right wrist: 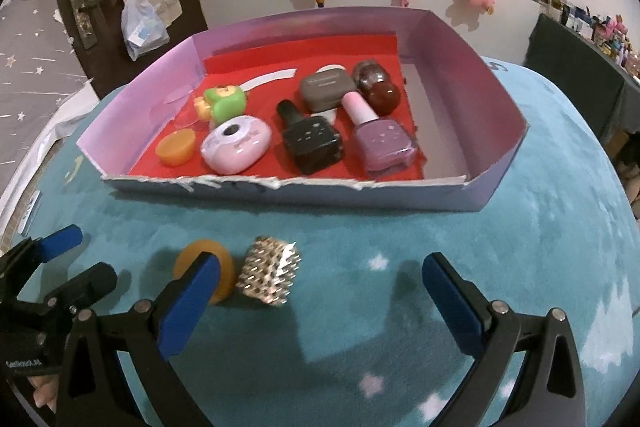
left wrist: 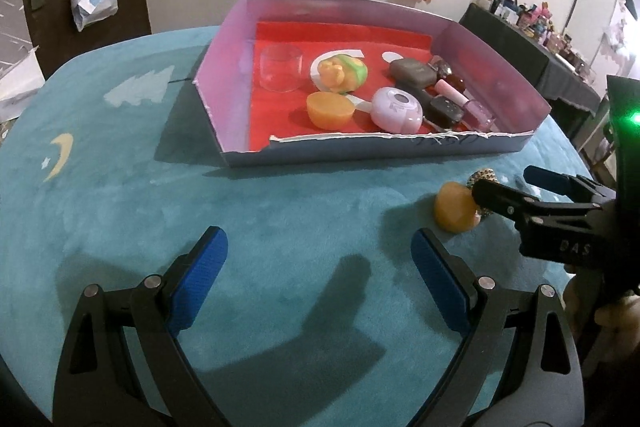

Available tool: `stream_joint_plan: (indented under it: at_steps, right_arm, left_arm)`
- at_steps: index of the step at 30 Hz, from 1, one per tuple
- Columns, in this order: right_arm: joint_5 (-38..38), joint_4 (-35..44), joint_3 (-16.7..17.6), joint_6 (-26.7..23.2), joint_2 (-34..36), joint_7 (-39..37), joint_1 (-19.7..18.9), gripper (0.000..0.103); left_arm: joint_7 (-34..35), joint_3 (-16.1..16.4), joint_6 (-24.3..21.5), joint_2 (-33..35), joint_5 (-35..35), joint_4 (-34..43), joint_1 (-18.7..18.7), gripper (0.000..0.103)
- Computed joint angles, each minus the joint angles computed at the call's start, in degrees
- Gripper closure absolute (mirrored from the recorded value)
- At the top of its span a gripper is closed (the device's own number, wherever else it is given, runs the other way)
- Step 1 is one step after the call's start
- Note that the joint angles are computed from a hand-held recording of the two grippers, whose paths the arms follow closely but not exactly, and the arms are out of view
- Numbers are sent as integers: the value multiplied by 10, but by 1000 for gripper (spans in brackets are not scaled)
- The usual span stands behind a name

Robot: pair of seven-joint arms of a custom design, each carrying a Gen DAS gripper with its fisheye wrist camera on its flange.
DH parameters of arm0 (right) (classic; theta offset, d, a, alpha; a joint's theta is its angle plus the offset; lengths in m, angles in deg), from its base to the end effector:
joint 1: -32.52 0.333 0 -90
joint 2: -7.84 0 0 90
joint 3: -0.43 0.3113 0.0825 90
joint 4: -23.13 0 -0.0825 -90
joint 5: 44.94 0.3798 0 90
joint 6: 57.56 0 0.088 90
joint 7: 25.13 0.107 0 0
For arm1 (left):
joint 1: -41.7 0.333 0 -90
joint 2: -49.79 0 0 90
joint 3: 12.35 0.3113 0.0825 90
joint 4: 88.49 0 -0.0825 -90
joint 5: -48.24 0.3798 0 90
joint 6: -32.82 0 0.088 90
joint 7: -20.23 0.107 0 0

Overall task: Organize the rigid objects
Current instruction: 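Move the left tool to the orange sponge while the right tool approaches the gold studded cylinder, then grasp the orange sponge with the left tool while the right tool grasps the gold cylinder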

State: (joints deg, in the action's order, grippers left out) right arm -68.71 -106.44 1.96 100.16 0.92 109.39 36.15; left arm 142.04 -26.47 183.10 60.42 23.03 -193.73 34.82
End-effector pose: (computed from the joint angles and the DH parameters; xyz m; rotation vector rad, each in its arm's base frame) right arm 0.5366 0.0654 0.4765 -1.4916 2.1329 -0.6236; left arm 0.6115 -0.2134 0.4946 -1.3085 2.4398 -0.9493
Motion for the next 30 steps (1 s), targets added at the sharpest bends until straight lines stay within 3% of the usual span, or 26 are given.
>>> stream_joint_plan:
  at_steps: [5, 8, 14, 18, 22, 30]
  right_arm:
    - [35, -8, -11, -6, -5, -26, 1, 0]
    - [1, -11, -2, -25, -12, -15, -8, 0]
    - [26, -31, -12, -5, -24, -59, -9, 0]
    - [93, -46, -29, 30, -29, -154, 2, 3]
    - [197, -56, -52, 58, -30, -288, 25, 13]
    - [385, -56, -73, 69, -30, -495, 59, 26]
  left_arm:
    - [4, -4, -15, 7, 5, 12, -4, 9]
    - [10, -8, -29, 11, 3, 22, -7, 9]
    - [10, -13, -52, 23, 16, 40, -18, 9]
    - [19, -18, -67, 34, 13, 53, -21, 10]
    - [37, -22, -76, 37, 9, 57, -21, 11]
    - [56, -22, -79, 46, 26, 65, -34, 33]
